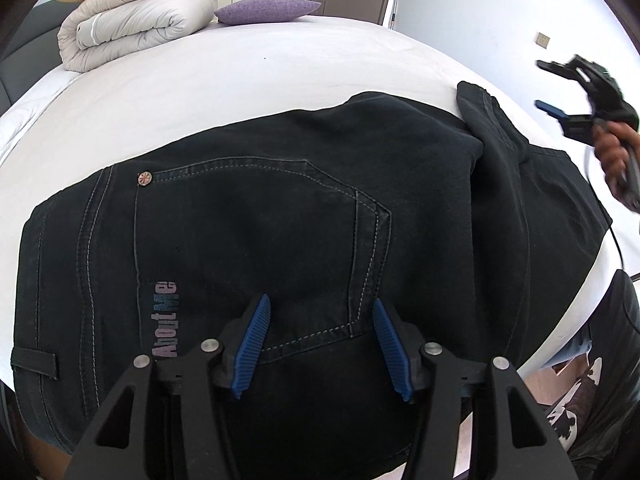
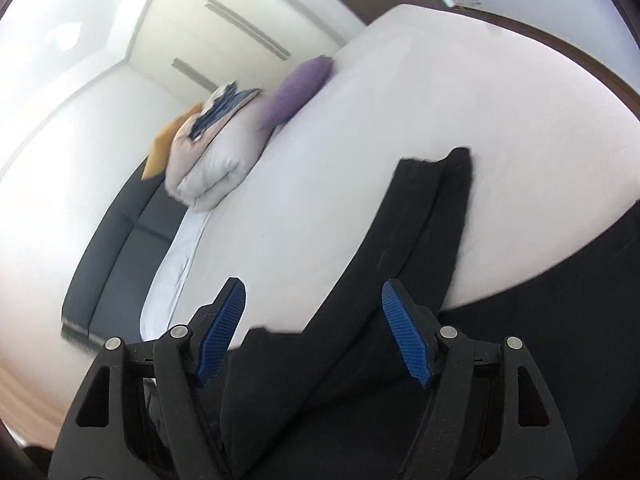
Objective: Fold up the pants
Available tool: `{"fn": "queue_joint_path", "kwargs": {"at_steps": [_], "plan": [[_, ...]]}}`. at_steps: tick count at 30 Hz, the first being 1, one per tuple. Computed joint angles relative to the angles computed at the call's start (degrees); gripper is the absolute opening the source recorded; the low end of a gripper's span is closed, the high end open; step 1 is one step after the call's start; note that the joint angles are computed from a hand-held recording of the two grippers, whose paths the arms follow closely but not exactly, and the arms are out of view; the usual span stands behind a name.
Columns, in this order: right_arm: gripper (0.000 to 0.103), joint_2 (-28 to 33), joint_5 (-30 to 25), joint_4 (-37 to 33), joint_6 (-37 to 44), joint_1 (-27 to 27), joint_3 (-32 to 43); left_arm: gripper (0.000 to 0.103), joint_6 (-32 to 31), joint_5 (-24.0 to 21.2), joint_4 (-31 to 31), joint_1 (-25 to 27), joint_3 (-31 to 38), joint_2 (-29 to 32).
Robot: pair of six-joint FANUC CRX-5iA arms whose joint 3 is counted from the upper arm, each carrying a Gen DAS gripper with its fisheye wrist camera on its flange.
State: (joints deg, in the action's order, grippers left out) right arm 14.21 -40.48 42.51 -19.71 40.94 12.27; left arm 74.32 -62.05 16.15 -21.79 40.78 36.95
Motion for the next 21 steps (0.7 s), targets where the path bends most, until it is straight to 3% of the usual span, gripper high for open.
{"fn": "queue_joint_path", "kwargs": {"at_steps": [4, 7, 13, 19, 21], "plan": [[0.07, 2.82, 1.71, -12.59, 1.26, -4.41, 3.58, 0.057, -1.04, 0.18, 0.96, 0.76, -1.72, -1.08], [0.068, 3.45, 2.55, -16.8, -0.59, -5.23, 2.78, 0.057, -1.41, 0.29, 1.37, 1.06, -2.36, -1.52], [0.068, 6.0, 4.46, -17.89, -0.52, -5.43, 4.47, 0.057, -2.09, 0.71, 2.37, 1.56, -3.26, -1.94], [0.068, 5.22, 10.58, -14.8, -6.73, -6.99, 0.56, 0.057, -2.66, 1.23, 2.53, 1.71, -4.15, -2.37], [0.068, 4.52, 14.61, -10.69, -12.4, -7.66, -2.32, 0.057, -2.63, 1.25, 2.54, 1.7, -4.18, -2.39]]}}
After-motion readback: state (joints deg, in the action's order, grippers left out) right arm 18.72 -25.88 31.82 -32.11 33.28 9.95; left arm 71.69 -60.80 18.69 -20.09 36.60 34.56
